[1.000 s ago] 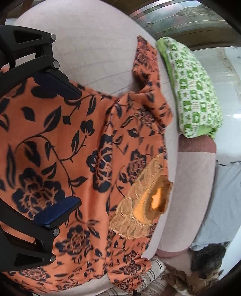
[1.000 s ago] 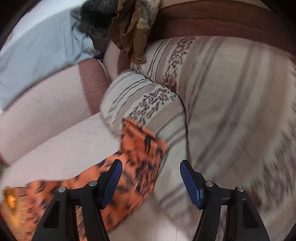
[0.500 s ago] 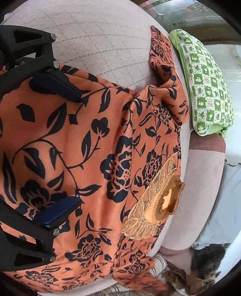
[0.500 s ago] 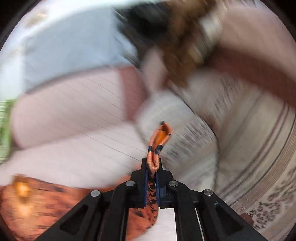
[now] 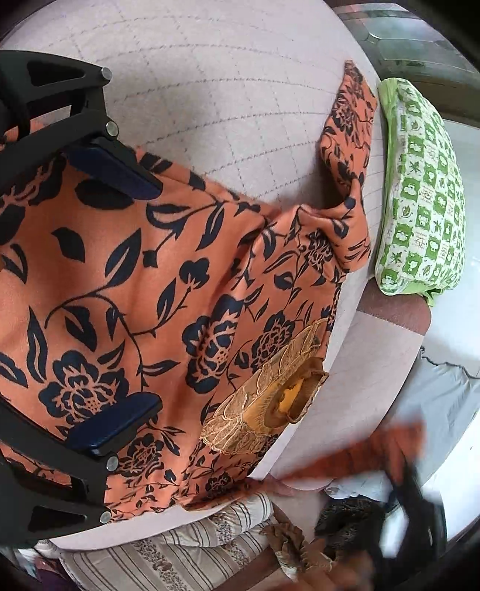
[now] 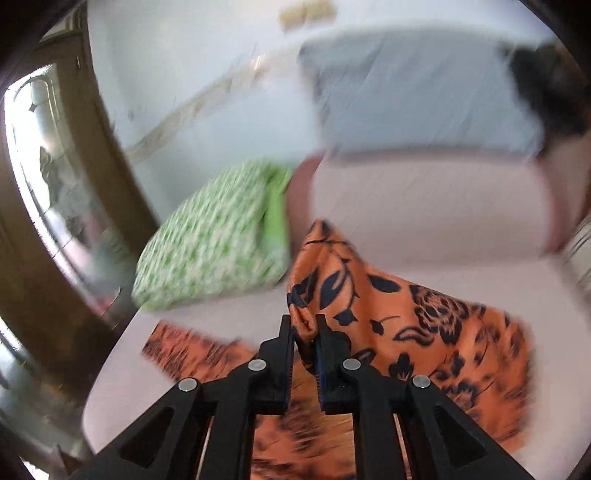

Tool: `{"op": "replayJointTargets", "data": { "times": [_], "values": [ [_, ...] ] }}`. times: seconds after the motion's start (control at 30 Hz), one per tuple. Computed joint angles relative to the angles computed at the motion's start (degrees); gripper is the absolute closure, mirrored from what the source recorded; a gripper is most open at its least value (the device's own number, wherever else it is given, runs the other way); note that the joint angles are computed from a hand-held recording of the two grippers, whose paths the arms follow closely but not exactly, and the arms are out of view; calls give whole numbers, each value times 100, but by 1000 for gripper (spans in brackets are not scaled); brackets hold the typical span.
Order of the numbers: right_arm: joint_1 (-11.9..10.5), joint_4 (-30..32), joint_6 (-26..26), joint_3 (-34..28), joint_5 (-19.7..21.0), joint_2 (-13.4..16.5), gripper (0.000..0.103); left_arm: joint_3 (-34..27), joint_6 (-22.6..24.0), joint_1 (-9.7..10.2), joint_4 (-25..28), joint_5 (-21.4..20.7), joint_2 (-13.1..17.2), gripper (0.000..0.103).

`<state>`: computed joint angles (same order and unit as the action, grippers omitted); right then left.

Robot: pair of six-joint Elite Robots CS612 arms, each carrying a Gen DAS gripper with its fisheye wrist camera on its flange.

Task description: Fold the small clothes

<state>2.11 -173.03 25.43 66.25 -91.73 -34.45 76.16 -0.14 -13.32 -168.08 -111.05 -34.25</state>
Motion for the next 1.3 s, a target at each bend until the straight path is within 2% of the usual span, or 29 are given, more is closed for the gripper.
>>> {"op": "replayJointTargets", "data": {
  "times": [0.07,0.1,0.17,0.23,0.27,0.3,0.37,0.47,0.5,0.6,0.67,0.77,0.87,0.97,1.0,1.03,1.1,1.2,1.23,1.27,1.3],
  "values": [
    [15,850,-20,-363,607,373,90,21,-2,-15,-101,150,-15,0],
    [32,1115,-50,-408,679,434,90,19,-48,-15,-157,205,-13,0],
    [-31,942,66,-125,787,452,88,8,-173,-5,-247,240,1,0],
    [-130,412,397,422,821,277,65,-12,-285,5,-299,229,14,0],
    [-166,211,486,632,799,200,22,-14,-305,4,-320,233,15,0],
    [-230,-231,608,1039,657,37,7,-18,-305,17,-338,205,10,0],
    [-298,-617,643,1398,574,-118,7,13,-322,19,-497,189,-19,0],
    [-484,-1285,667,2253,406,-497,7,-50,-481,35,-727,-30,-42,0],
    [-520,-1408,649,2405,376,-557,7,-135,-497,31,-639,-121,-25,0],
    [-648,-1949,695,2952,297,-704,7,-575,-315,-48,1,-402,72,0],
    [-667,-2205,748,3104,253,-690,7,-1021,-289,-100,521,-601,237,0],
    [-731,-2739,855,3395,252,-690,7,-2015,-523,-199,1593,-562,677,0],
    [-799,-3362,1066,3591,245,-623,7,-2797,-600,-288,2412,-184,1070,4],
    [-842,-3712,1331,3650,272,-512,7,-3369,-762,-325,3243,25,1373,19],
    [-878,-3730,1432,3644,403,-473,7,-3441,-799,-330,3366,98,1421,30],
    [-891,-3761,1474,3646,479,-452,7,-3404,-821,-337,3293,174,1420,32],
    [-913,-3850,1531,3618,583,-404,7,-3335,-683,-372,3271,309,1387,32],
    [-932,-3975,1553,3612,693,-375,7,-3478,-356,-438,3738,554,1396,31],
    [-944,-4031,1589,3619,756,-368,7,-3502,-364,-458,3807,695,1390,52],
    [-952,-4071,1615,3627,802,-363,7,-3452,-458,-487,3746,974,1354,79],
    [-958,-4104,1640,3638,822,-360,7,-3524,-426,-493,3805,1012,1376,96]
  ]
}}
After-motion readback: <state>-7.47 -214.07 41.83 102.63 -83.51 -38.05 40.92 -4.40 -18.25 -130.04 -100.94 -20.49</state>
